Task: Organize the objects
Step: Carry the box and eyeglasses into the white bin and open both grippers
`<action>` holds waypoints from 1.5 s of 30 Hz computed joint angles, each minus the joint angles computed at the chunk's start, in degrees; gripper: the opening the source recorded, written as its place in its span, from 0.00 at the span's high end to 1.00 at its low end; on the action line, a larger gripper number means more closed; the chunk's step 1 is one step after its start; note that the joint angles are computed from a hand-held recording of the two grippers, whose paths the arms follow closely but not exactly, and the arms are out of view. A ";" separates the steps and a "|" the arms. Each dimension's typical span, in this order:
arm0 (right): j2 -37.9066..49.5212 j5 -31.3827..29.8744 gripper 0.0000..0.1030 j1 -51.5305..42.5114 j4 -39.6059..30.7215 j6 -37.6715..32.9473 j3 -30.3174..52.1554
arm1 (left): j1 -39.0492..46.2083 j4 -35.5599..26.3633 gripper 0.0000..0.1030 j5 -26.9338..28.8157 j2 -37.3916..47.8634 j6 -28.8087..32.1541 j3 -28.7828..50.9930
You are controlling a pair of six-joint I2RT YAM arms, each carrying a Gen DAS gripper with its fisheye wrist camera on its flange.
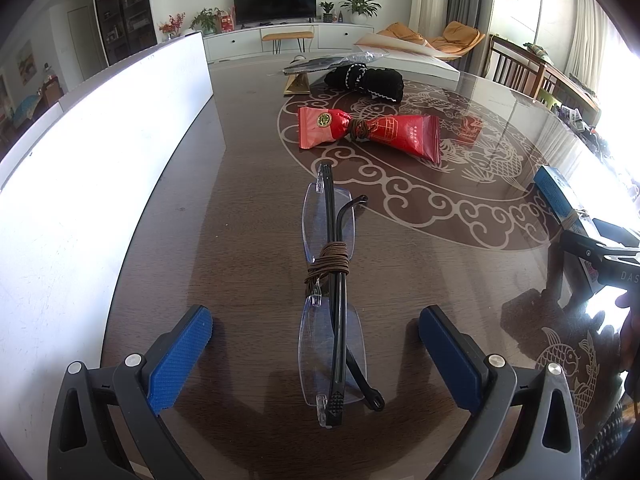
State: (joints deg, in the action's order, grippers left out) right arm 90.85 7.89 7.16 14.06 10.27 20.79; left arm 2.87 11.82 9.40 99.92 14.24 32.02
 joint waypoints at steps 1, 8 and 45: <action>0.00 0.00 0.00 0.00 0.00 0.00 0.00 | 0.00 0.00 0.00 0.00 0.00 0.00 0.00; -0.03 -0.02 0.00 -0.01 0.06 -0.04 -0.09 | 0.00 0.04 0.00 -0.01 0.06 -0.01 0.02; -16.75 -6.86 0.57 21.17 -26.49 8.49 16.75 | 36.25 -27.59 0.94 45.37 -21.48 9.64 2.36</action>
